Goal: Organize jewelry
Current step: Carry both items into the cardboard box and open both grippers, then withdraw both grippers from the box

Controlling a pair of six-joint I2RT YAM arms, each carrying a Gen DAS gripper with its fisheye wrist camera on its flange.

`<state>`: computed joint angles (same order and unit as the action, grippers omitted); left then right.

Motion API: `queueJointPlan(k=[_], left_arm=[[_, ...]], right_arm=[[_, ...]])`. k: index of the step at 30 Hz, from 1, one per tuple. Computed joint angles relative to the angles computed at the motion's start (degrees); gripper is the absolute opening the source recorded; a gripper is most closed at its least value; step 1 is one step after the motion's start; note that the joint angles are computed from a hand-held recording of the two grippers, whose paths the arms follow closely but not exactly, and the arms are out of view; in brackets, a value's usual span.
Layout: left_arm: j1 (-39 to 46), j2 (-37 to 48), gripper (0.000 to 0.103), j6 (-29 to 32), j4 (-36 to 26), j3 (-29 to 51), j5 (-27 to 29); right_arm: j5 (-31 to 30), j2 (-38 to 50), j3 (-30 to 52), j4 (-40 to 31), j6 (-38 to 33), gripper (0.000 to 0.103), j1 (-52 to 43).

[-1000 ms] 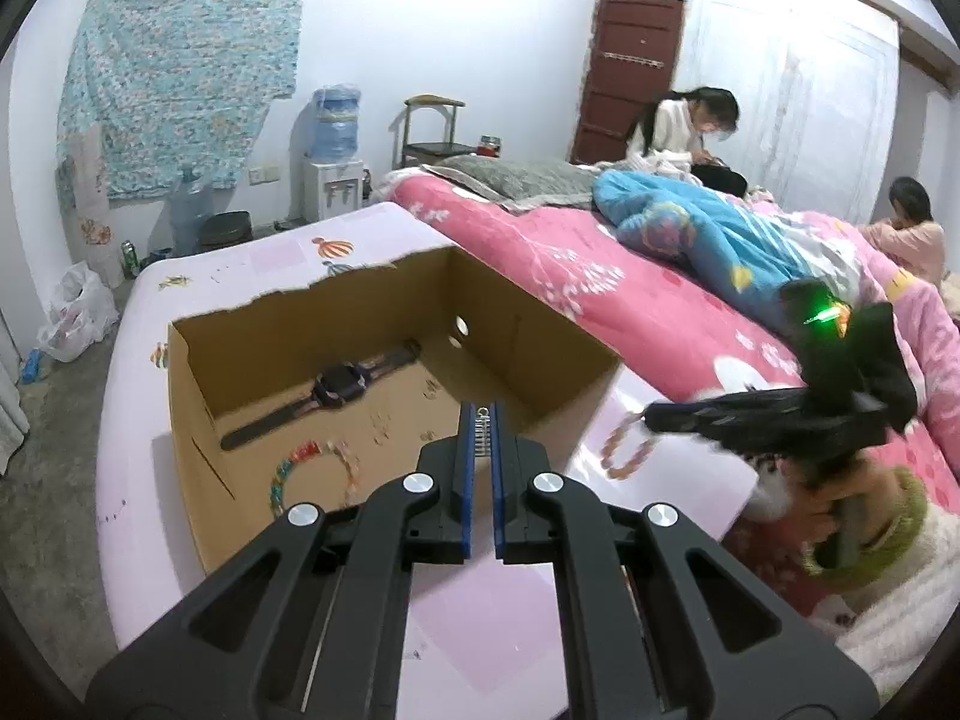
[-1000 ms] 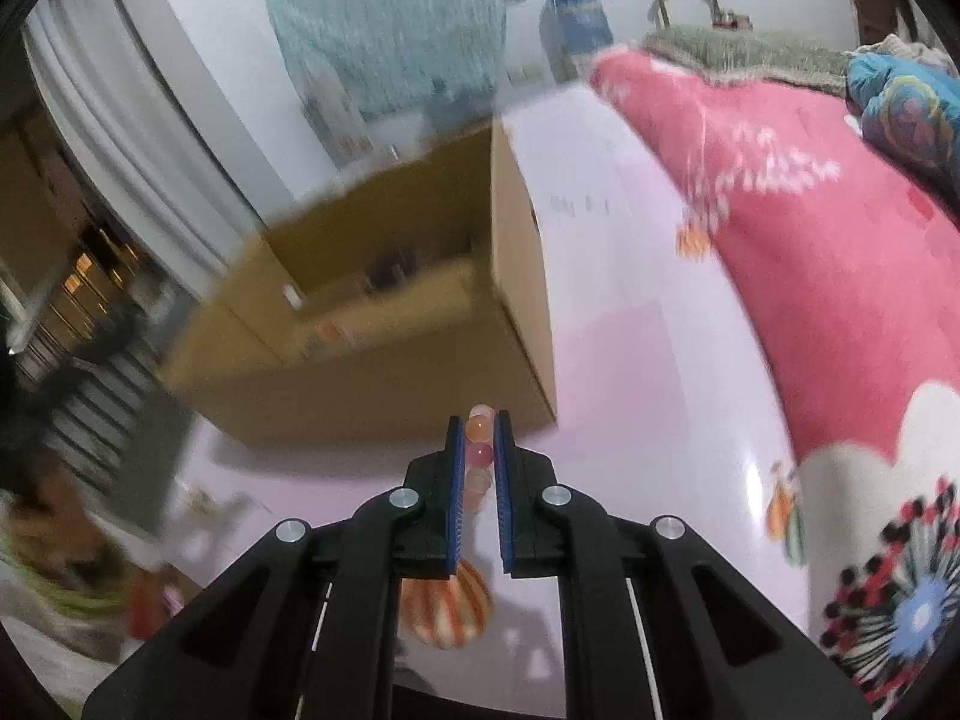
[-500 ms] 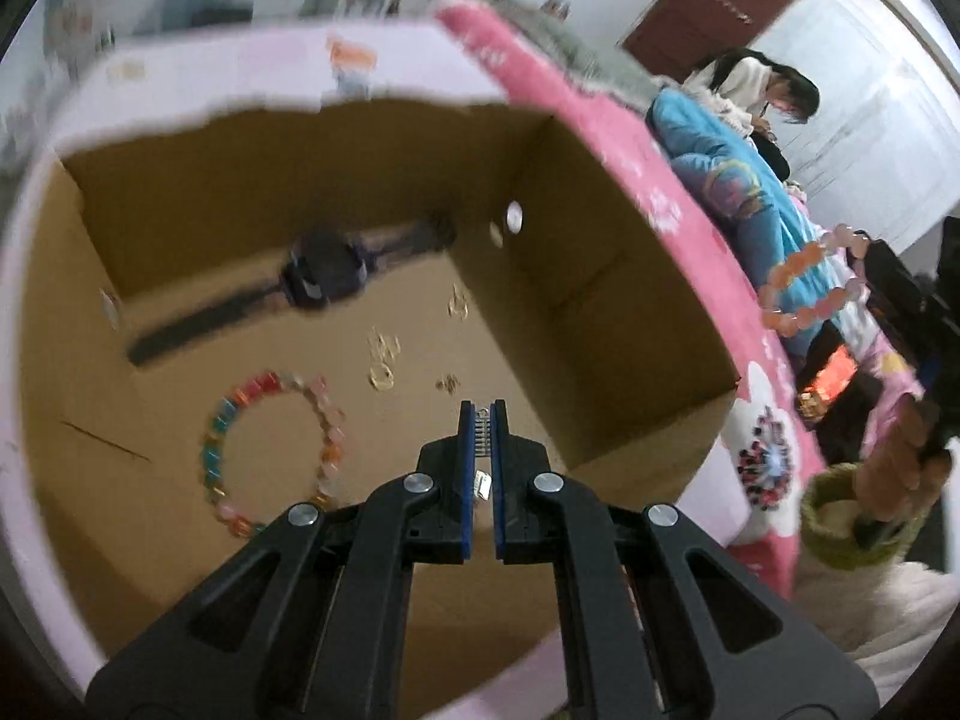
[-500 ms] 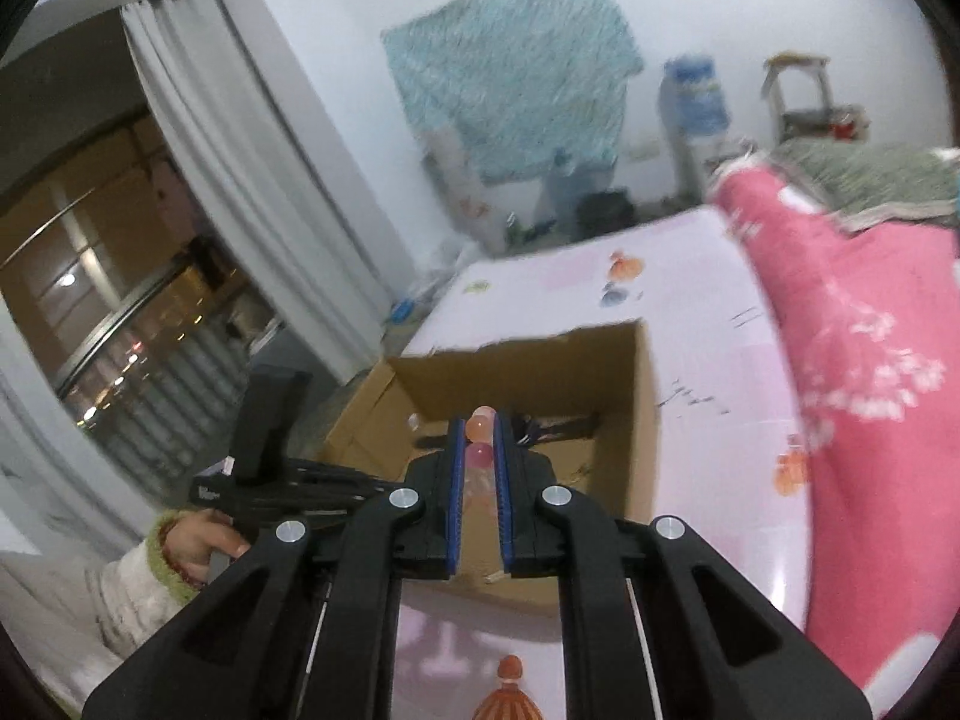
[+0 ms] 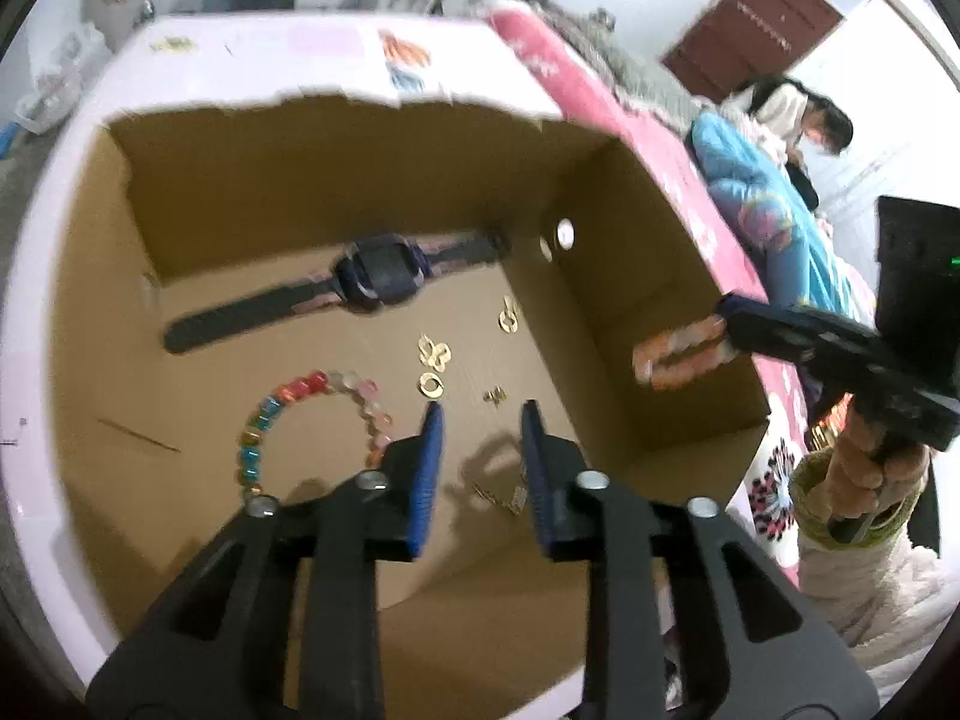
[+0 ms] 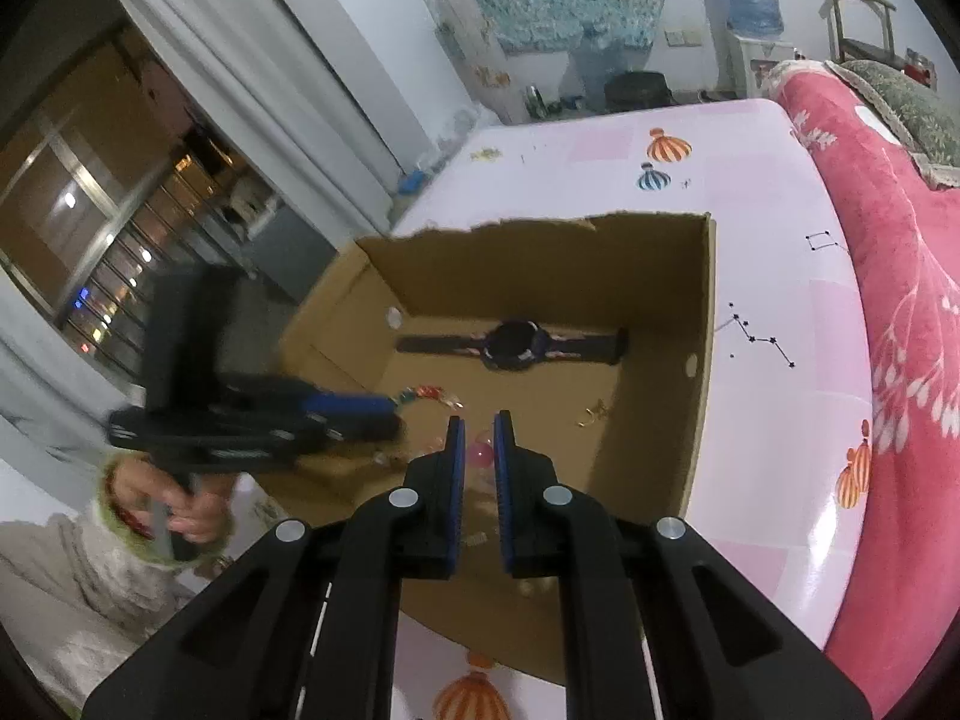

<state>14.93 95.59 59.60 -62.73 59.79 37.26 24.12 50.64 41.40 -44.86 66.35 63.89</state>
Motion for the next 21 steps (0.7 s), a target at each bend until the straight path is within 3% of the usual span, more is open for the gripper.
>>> queueJointPlan(k=[2, 5, 8, 10, 11, 14, 17, 21], left_arm=[[3.12, -2.09, 0.036, 2.25, -0.89, -0.17, 2.00], [8.32, -3.80, 0.047, 6.87, -4.52, 1.08, 5.59], [14.22, -5.25, 0.063, 11.81, -8.37, 2.95, 9.33], [18.60, -6.28, 0.073, 14.21, -8.76, 3.69, 11.62], [19.53, -6.71, 0.081, 14.08, -8.36, 3.68, 12.11], [22.13, -3.21, 0.085, 13.06, -8.05, 5.10, 11.49], [21.50, 1.33, 0.085, 5.50, -3.56, 4.17, 6.15], [20.28, 7.99, 0.085, 4.20, -5.31, 3.81, 2.98]], right_arm=[[0.25, 2.78, 2.14, -4.49, -0.33, 0.012, -1.00], [3.36, 4.44, 3.69, -9.76, 2.59, 0.026, 0.27], [8.60, 5.53, 5.95, -16.12, 7.72, 0.027, 3.86], [13.21, 6.63, 7.78, -21.95, 13.90, 0.036, 7.65], [14.56, 6.90, 8.24, -23.90, 16.19, 0.046, 8.83], [17.29, 6.47, 7.36, -28.83, 26.29, 0.059, 13.01], [13.68, -0.81, -0.46, -22.42, 30.42, 0.060, 11.95], [1.75, -17.12, -15.47, -3.14, 23.85, 0.060, 4.86]])
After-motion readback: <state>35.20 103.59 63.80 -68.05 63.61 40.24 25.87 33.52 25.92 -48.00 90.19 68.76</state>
